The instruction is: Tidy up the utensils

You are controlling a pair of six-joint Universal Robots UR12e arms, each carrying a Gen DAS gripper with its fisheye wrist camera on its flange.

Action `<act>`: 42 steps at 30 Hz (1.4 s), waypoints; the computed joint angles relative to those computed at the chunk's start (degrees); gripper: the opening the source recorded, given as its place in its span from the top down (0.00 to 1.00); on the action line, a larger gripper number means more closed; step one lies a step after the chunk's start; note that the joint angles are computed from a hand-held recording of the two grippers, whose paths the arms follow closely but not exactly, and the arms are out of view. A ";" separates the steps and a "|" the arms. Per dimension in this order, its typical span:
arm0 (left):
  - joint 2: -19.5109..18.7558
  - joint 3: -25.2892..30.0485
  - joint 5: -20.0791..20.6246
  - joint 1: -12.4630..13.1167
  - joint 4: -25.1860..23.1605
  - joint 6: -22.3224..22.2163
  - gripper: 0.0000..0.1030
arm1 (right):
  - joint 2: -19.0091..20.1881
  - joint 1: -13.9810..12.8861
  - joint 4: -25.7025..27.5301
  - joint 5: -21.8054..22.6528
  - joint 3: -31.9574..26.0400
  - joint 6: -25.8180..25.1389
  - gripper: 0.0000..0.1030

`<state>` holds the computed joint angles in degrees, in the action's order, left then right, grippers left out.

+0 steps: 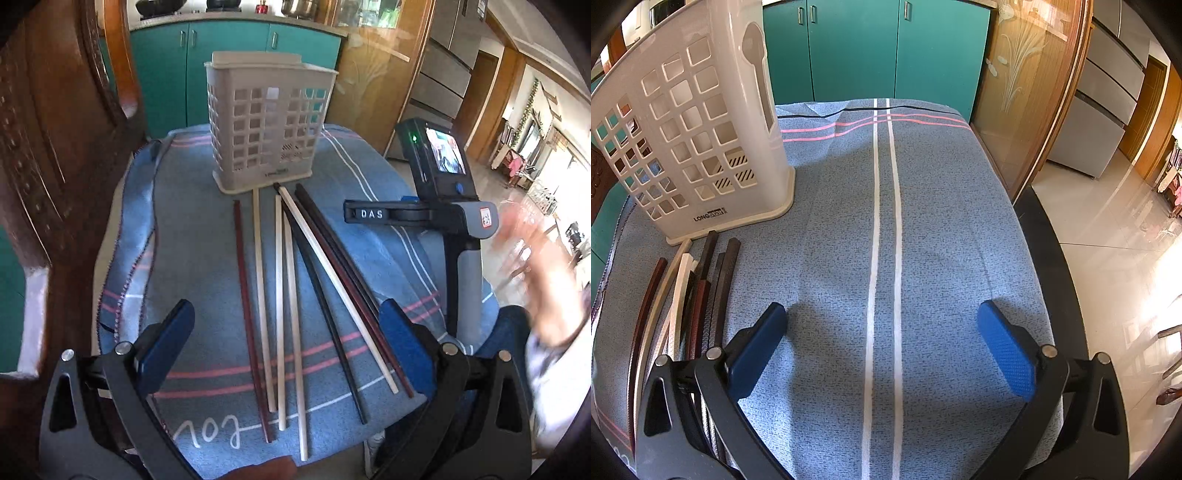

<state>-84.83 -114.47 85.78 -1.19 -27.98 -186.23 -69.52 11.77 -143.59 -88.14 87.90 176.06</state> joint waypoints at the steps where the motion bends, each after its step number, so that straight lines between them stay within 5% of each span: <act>1: -0.15 -0.07 1.50 -0.51 0.97 0.26 0.04 | 0.00 0.00 0.00 0.00 0.00 0.00 0.02; 11: -0.40 -1.10 21.83 -7.91 11.20 4.01 0.04 | -0.37 0.07 0.89 -0.73 0.00 -0.42 0.02; 13: 0.13 -1.54 29.74 -10.74 13.35 4.35 0.04 | -2.77 0.09 -3.33 -3.33 3.13 -1.13 0.02; 15: 1.15 -2.09 32.95 -12.28 14.07 3.46 0.04 | -6.66 -0.52 -11.25 -2.71 8.21 -1.32 0.02; 22: 6.54 -3.50 36.36 -16.04 11.42 -3.76 0.04 | -24.72 -4.08 -28.40 5.24 25.72 -5.01 0.02; 25: 7.90 -3.59 38.86 -17.47 10.90 -4.63 0.03 | -29.12 -4.58 -30.15 4.59 28.76 -5.62 0.02; 42: 11.30 -3.53 42.97 -20.11 11.40 -7.82 0.03 | -35.11 -5.22 -33.66 8.57 31.22 -5.40 0.02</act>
<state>-73.53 -118.00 128.75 -21.30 -16.58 -194.05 -104.62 6.54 -177.25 -79.57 119.12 170.67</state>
